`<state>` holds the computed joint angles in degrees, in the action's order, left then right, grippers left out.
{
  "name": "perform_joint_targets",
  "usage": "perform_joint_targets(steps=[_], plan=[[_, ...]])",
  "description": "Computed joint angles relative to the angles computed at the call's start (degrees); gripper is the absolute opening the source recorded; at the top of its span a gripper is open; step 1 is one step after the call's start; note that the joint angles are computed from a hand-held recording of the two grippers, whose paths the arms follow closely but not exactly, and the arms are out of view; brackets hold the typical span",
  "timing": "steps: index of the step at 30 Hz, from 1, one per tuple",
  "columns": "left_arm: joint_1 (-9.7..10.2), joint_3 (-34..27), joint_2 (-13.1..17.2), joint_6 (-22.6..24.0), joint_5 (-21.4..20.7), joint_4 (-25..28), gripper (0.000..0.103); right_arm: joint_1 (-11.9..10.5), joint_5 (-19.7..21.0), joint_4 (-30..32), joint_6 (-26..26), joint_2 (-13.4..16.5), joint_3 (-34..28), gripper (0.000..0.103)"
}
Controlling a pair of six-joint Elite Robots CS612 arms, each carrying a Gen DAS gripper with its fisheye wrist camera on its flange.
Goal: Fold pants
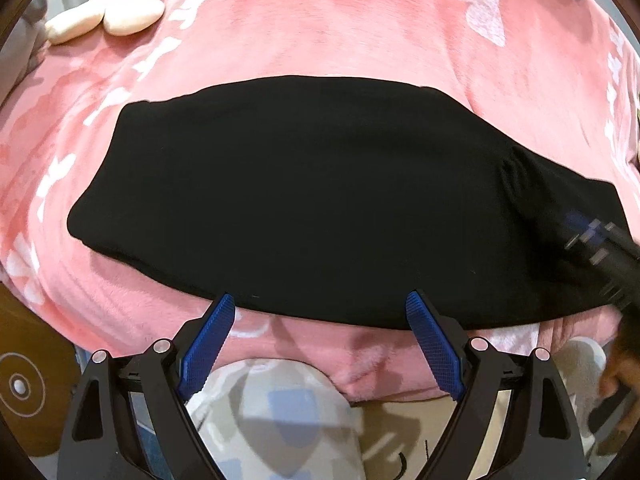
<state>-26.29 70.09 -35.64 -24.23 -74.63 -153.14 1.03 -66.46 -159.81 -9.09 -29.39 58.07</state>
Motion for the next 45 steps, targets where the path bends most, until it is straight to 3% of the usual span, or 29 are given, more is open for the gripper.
perform_joint_targets(steps=[3,5,8,10,15,20,21,22,24,26,29,31,32,33,34,36,39,42,45], plan=[[0.40,0.3,-0.1,-0.6,-1.0,-0.9,0.085,-0.3,5.7,-2.9,4.2,-0.1,-1.1,0.012],[0.59,0.0,0.2,-0.9,-1.7,-1.0,0.085,-0.1,7.8,0.2,4.4,1.2,-3.7,0.012],[0.75,-0.1,0.3,-1.3,-2.1,-0.9,0.085,1.4,4.3,8.6,1.1,4.0,-7.2,0.015],[0.81,0.1,0.3,-1.3,-2.1,-1.0,0.085,1.3,5.1,4.8,4.5,3.8,-5.4,0.019],[1.39,0.6,0.2,-1.5,-1.8,-2.1,0.085,0.7,5.6,-0.7,7.2,0.4,-0.9,0.019],[3.96,3.2,-0.7,-10.1,-5.8,-9.0,0.085,0.5,-1.1,-0.1,6.7,-1.0,0.4,0.019],[4.70,3.7,-0.9,-12.3,-6.7,-9.6,0.085,0.5,-1.7,-0.3,7.5,-1.3,1.2,0.036],[5.00,3.9,-1.0,-13.1,-6.6,-9.8,0.085,0.5,-1.8,-0.9,7.8,-1.5,1.8,0.063],[5.18,4.6,-1.4,-13.9,-3.7,-9.8,0.085,0.9,-1.8,-3.7,7.0,-1.8,3.2,0.072],[5.08,4.8,-1.6,-13.2,-1.9,-9.3,0.085,1.7,-1.4,-2.2,2.8,-1.7,2.9,0.071],[4.92,4.7,-1.6,-12.2,-1.7,-9.1,0.085,3.3,-5.9,0.5,-3.4,-0.2,0.6,0.070],[4.95,4.6,-1.5,-11.8,-2.8,-9.1,0.085,4.1,-10.5,2.4,-5.6,1.2,-1.4,0.042],[5.01,4.5,-1.4,-11.6,-3.2,-8.9,0.085,4.1,-11.4,2.1,-5.6,1.7,-1.8,0.038],[5.00,4.4,-1.4,-11.3,-3.6,-8.7,0.085,3.6,-10.3,1.2,-4.7,1.7,-1.6,0.024],[4.99,4.3,-1.3,-11.1,-3.8,-8.6,0.085,3.1,-9.4,1.8,-4.0,1.5,-1.5,0.018],[5.08,4.2,-1.2,-10.5,-4.1,-8.4,0.085,2.2,-7.2,2.9,-3.9,0.8,-1.0,0.018],[5.30,4.7,-1.3,-10.4,-4.7,-8.8,0.085,0.9,-2.4,6.9,-4.1,0.1,-0.7,0.039],[5.46,4.6,-1.1,-10.9,-5.9,-8.3,0.085,0.3,0.4,6.0,-2.6,-0.7,0.5,0.041],[5.38,4.3,-0.9,-10.5,-6.0,-8.1,0.085,0.7,0.3,4.0,-2.1,-0.6,0.2,0.044]])
